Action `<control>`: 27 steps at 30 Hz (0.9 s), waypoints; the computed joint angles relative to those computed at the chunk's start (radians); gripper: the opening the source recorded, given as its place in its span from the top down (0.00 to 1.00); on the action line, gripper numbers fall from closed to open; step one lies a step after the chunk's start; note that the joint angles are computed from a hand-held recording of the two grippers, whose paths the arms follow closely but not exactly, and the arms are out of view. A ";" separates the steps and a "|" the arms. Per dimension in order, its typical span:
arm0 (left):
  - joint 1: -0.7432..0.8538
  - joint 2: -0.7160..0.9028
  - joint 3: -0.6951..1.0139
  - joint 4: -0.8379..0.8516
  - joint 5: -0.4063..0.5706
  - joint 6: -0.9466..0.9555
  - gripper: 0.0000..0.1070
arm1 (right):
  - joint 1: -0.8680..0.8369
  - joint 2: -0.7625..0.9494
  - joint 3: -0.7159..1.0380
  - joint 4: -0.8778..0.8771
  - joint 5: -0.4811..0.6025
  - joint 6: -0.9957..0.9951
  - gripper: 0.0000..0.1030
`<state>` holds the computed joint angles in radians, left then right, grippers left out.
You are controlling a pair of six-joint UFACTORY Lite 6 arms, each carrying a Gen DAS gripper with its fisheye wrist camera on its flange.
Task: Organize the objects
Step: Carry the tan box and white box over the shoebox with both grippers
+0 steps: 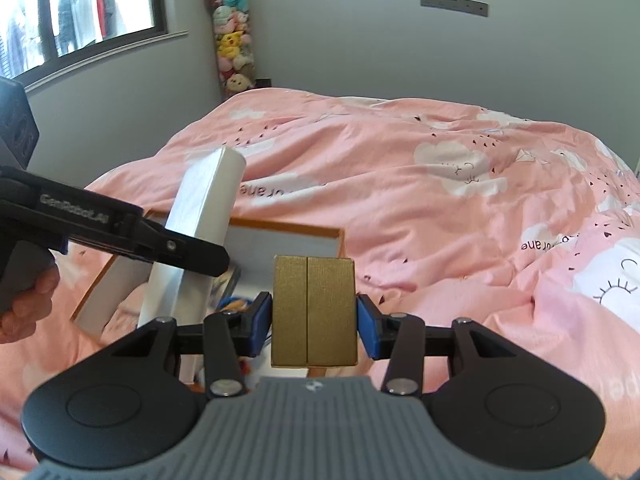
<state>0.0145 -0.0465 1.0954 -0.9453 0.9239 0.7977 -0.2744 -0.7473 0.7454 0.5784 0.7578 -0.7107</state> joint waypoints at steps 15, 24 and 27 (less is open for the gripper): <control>-0.207 0.522 0.324 0.161 -0.182 -0.204 0.32 | -0.022 0.328 0.017 0.181 -0.242 -0.232 0.54; -0.209 0.692 0.456 0.238 -0.136 -0.296 0.33 | -0.032 0.418 0.034 0.271 -0.240 -0.337 0.54; -0.200 0.710 0.471 0.233 -0.132 -0.292 0.34 | -0.025 0.426 0.034 0.257 -0.246 -0.329 0.54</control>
<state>-0.1851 0.6637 1.5660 -0.7125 0.7923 0.5058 -0.2995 -0.3214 0.7799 0.8356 0.5114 -1.0401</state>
